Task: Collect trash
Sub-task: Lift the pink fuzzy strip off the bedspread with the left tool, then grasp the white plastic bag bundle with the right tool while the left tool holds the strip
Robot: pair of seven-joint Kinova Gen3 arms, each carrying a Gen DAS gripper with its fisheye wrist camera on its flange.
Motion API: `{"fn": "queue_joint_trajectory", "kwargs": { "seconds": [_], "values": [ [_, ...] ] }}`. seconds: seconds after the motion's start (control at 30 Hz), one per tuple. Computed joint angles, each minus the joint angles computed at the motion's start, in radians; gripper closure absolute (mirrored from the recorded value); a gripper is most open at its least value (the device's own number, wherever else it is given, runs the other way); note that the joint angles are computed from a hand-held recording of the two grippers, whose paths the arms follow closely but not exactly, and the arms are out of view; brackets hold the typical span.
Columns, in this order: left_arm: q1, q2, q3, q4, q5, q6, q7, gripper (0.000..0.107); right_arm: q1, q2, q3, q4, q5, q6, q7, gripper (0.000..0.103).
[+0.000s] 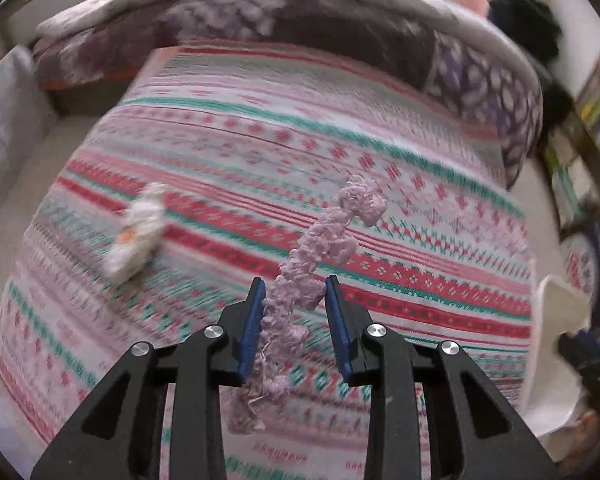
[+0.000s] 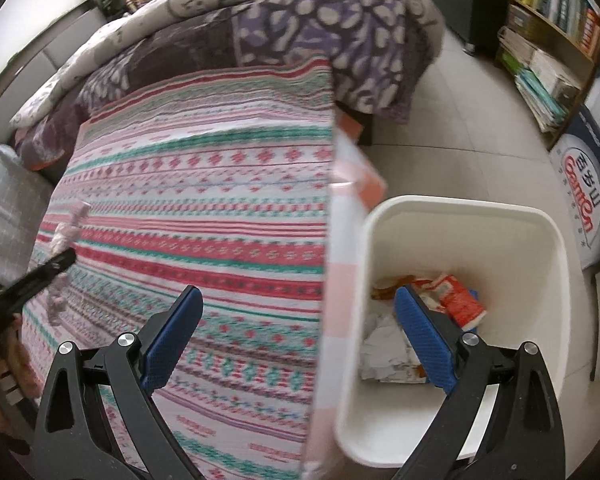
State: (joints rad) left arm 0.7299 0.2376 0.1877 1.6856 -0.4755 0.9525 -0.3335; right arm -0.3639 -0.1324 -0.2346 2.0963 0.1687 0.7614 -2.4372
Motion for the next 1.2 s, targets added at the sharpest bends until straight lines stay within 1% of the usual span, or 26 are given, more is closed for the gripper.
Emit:
{"fn": "queue_joint_trajectory", "kwargs": {
  "seconds": [0.07,0.17,0.3,0.37,0.43,0.47,0.6,0.73,0.83,0.93,1.0,1.07,1.1,1.13,1.17,1.2],
  "values": [
    [0.012,-0.055,-0.005,0.035,-0.02,0.012,0.057,0.076,-0.018,0.02,-0.023,-0.015,0.009,-0.006,-0.01,0.01],
    [0.011,-0.134,0.017,0.076,-0.077,0.078,0.135,0.076,-0.062,0.058,-0.056,-0.041,0.056,-0.016,-0.049,0.01],
    [-0.036,-0.223,0.051,0.127,-0.115,0.132,0.179,0.076,-0.153,0.14,-0.083,-0.096,0.147,-0.019,-0.127,0.01],
    [-0.068,-0.266,0.065,0.16,-0.128,0.147,0.201,0.076,-0.209,0.202,-0.083,-0.147,0.195,-0.017,-0.169,0.01],
    [-0.107,-0.309,0.07,0.19,-0.12,0.14,0.216,0.076,-0.268,0.266,-0.076,-0.208,0.235,-0.037,-0.204,0.01],
    [-0.126,-0.33,0.072,0.202,-0.116,0.141,0.221,0.076,-0.298,0.295,-0.07,-0.239,0.254,-0.04,-0.219,0.01],
    [-0.193,-0.38,0.111,0.219,-0.148,0.207,0.268,0.076,-0.408,0.433,-0.038,-0.397,0.293,-0.055,-0.234,0.01],
    [-0.253,-0.443,0.138,0.246,-0.158,0.206,0.275,0.076,-0.481,0.549,0.01,-0.537,0.279,-0.058,-0.23,0.01],
    [-0.296,-0.475,0.143,0.268,-0.141,0.187,0.259,0.076,-0.528,0.635,0.051,-0.651,0.259,-0.015,-0.21,0.01],
    [-0.336,-0.51,0.129,0.292,-0.107,0.163,0.224,0.075,-0.578,0.692,0.098,-0.728,0.253,0.019,-0.188,0.011],
    [-0.364,-0.526,0.12,0.307,-0.084,0.149,0.206,0.075,-0.6,0.726,0.12,-0.77,0.243,0.045,-0.152,0.015],
    [-0.39,-0.538,0.115,0.318,-0.064,0.135,0.185,0.075,-0.624,0.757,0.14,-0.809,0.24,0.081,-0.128,0.031],
    [-0.403,-0.547,0.113,0.324,-0.054,0.128,0.178,0.075,-0.653,0.76,0.168,-0.809,0.257,0.089,-0.137,0.037],
    [-0.416,-0.554,0.114,0.328,-0.047,0.123,0.171,0.075,-0.673,0.759,0.184,-0.804,0.276,0.088,-0.143,0.054],
    [-0.429,-0.561,0.116,0.332,-0.04,0.119,0.166,0.075,-0.68,0.757,0.188,-0.801,0.285,0.088,-0.135,0.06],
    [-0.443,-0.566,0.122,0.334,-0.034,0.116,0.165,0.075,-0.68,0.752,0.188,-0.794,0.286,0.083,-0.129,0.061]
  ]
}}
